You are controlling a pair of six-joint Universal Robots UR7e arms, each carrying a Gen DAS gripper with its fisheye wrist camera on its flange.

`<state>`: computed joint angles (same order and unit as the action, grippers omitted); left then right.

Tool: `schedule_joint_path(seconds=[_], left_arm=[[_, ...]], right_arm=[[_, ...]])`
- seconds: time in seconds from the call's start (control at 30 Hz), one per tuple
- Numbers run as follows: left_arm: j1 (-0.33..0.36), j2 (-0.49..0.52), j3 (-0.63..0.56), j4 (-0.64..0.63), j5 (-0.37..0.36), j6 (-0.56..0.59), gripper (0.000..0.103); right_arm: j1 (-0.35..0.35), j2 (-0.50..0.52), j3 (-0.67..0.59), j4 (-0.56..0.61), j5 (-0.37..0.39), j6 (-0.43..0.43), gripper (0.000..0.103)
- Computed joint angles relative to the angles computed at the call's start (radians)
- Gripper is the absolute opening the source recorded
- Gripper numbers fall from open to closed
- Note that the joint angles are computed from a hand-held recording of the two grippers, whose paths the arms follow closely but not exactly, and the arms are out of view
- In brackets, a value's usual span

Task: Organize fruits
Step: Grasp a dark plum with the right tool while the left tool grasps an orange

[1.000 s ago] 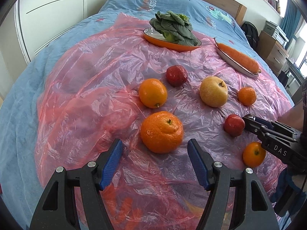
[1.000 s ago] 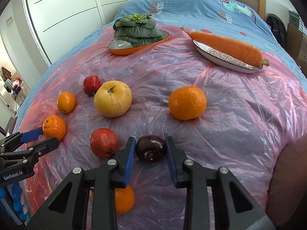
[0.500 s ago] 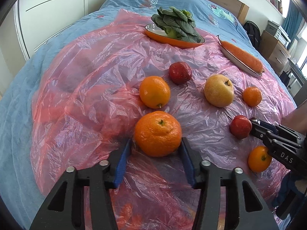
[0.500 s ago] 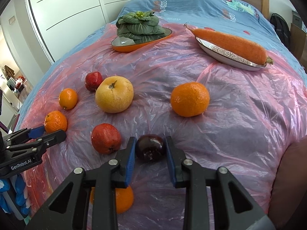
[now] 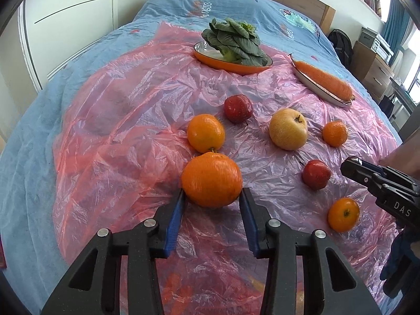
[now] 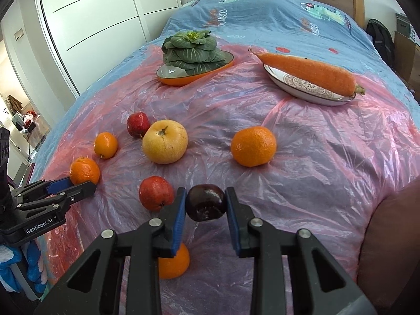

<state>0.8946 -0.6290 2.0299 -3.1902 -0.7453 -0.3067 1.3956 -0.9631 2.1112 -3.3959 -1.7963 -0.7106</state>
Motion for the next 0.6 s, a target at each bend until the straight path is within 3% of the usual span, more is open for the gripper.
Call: schedule_joint_path(seconds=[0.13, 0.17, 0.2, 0.4, 0.47, 0.5, 0.6], left_arm=[[-0.021, -0.025, 0.023, -0.002, -0.001, -0.011, 0.031], [-0.027, -0.033, 0.031, -0.002, -0.003, -0.012, 0.028], [-0.032, -0.041, 0.037, 0.001, -0.008, -0.013, 0.015], [-0.039, -0.061, 0.056, 0.026, -0.024, -0.019, 0.015], [-0.019, -0.067, 0.056, 0.01, -0.082, -0.01, 0.015], [-0.017, -0.066, 0.058, -0.004, -0.092, -0.006, 0.017], [-0.01, -0.053, 0.041, -0.014, -0.089, 0.007, 0.044]], right_arm=[[0.011, -0.039, 0.034, -0.014, 0.003, 0.016, 0.015], [0.014, -0.05, 0.044, -0.018, 0.004, 0.02, 0.015], [0.017, -0.06, 0.056, -0.023, 0.004, 0.024, 0.015], [0.033, -0.105, 0.121, -0.051, -0.009, 0.042, 0.015], [0.032, -0.114, 0.138, -0.06, -0.01, 0.048, 0.015], [0.032, -0.118, 0.145, -0.064, -0.011, 0.049, 0.015], [0.029, -0.124, 0.153, -0.068, -0.009, 0.052, 0.015]])
